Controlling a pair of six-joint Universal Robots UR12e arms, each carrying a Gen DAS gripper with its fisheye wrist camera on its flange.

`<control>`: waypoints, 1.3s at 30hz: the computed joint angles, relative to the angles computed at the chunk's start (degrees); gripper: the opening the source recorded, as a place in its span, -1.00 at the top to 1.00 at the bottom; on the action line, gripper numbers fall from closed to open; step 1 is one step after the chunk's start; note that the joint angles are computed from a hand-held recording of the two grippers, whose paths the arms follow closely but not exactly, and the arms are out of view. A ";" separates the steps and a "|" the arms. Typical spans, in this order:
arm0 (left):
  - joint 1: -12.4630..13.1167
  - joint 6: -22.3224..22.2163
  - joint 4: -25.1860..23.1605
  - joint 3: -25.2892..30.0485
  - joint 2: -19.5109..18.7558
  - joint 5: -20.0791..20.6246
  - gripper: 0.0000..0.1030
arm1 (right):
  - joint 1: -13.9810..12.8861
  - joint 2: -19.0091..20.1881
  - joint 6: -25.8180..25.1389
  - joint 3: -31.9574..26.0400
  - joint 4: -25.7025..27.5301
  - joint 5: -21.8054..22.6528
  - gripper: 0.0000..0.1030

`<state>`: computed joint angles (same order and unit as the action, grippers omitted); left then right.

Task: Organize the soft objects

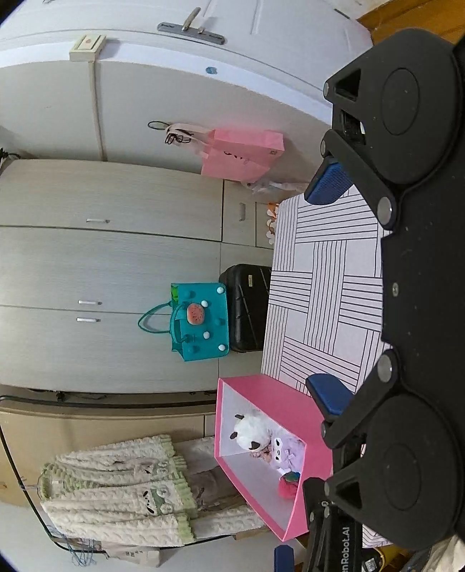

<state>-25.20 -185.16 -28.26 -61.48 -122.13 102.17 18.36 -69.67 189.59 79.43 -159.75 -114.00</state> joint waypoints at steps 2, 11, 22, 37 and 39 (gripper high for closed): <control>-0.06 -0.14 0.92 -0.45 0.06 0.53 -1.00 | 0.13 0.07 0.18 0.17 -0.32 -0.58 -0.98; -0.19 -1.18 2.91 -1.92 0.12 1.52 -1.00 | 0.71 0.05 -1.53 2.27 -4.55 -2.47 -0.98; -0.73 -0.10 6.61 -3.50 0.40 3.19 -1.00 | 1.27 0.41 -3.09 3.01 -7.31 -4.69 -0.98; -0.85 -1.05 5.78 -3.48 0.44 4.20 -1.00 | 1.28 0.13 -2.25 3.36 -6.99 -5.16 -0.98; -0.86 -0.95 5.63 -3.49 0.46 4.33 -1.00 | 1.35 0.11 -2.11 3.40 -6.93 -5.28 -0.98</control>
